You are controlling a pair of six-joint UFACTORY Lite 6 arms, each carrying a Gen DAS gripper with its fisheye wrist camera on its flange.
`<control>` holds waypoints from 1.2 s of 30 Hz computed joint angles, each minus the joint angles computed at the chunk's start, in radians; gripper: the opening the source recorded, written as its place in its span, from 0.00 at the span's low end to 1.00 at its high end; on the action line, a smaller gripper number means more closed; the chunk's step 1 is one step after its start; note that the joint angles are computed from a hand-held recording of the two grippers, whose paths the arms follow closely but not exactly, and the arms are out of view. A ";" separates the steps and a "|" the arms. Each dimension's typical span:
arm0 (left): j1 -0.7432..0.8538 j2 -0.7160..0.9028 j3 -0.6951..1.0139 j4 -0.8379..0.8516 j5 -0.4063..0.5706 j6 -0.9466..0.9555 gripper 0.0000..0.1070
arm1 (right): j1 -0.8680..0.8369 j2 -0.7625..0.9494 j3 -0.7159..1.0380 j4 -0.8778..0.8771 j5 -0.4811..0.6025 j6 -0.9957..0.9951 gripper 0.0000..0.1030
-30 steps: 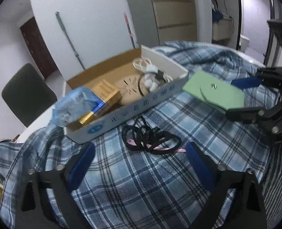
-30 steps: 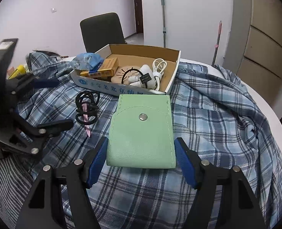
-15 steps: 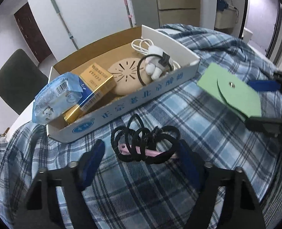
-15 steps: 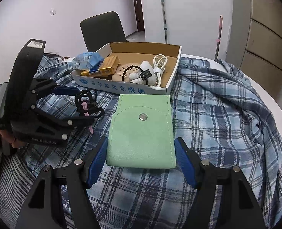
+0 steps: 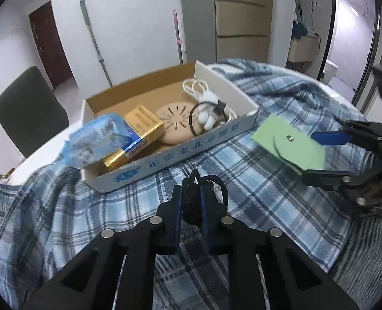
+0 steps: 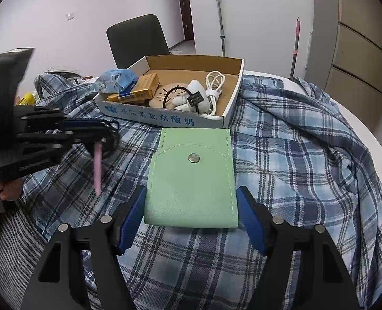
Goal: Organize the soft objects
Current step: 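Grasp the black pink-handled scissors with the left gripper while the right gripper holds the pouch, then carry the scissors and green pouch over the box with both grippers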
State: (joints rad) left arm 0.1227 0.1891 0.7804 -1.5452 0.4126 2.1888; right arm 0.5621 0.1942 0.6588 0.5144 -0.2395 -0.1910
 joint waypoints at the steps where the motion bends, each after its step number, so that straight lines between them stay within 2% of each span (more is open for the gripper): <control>1: 0.014 -0.039 -0.028 -0.006 0.013 0.006 0.13 | 0.002 -0.009 -0.008 -0.005 -0.006 0.007 0.67; 3: 0.034 -0.124 -0.090 -0.047 0.026 0.040 0.13 | 0.009 -0.045 -0.037 -0.013 -0.031 0.017 0.67; 5: 0.063 -0.218 -0.154 -0.106 0.038 0.050 0.13 | 0.041 -0.113 -0.081 0.093 -0.077 -0.076 0.67; 7: 0.111 -0.311 -0.199 -0.084 0.099 -0.018 0.13 | 0.072 -0.185 -0.116 0.166 -0.110 -0.145 0.67; 10: 0.116 -0.463 -0.261 -0.145 0.100 0.009 0.13 | 0.139 -0.284 -0.142 0.362 -0.168 -0.324 0.67; 11: 0.119 -0.492 -0.258 -0.118 0.103 -0.030 0.13 | 0.155 -0.306 -0.138 0.410 -0.177 -0.374 0.67; 14: 0.133 -0.557 -0.219 -0.042 0.134 -0.171 0.13 | 0.178 -0.328 -0.079 0.560 -0.170 -0.543 0.67; 18: 0.132 -0.590 -0.130 -0.024 0.144 -0.278 0.13 | 0.174 -0.263 0.083 0.759 -0.171 -0.773 0.67; 21: 0.106 -0.546 -0.025 -0.023 0.122 -0.358 0.13 | 0.139 -0.172 0.223 0.819 -0.162 -0.844 0.67; 24: 0.056 -0.467 0.056 -0.135 0.097 -0.266 0.13 | 0.096 -0.076 0.354 0.778 -0.142 -0.809 0.67; 26: 0.000 -0.408 0.099 -0.294 0.029 -0.141 0.13 | 0.082 -0.013 0.424 0.717 -0.180 -0.744 0.67; 29: -0.027 -0.282 0.208 -0.385 0.025 -0.100 0.13 | 0.044 0.129 0.581 0.736 -0.216 -0.765 0.67; 36: -0.037 0.018 0.479 -0.502 0.030 -0.046 0.13 | -0.042 0.335 0.774 0.662 -0.113 -0.695 0.67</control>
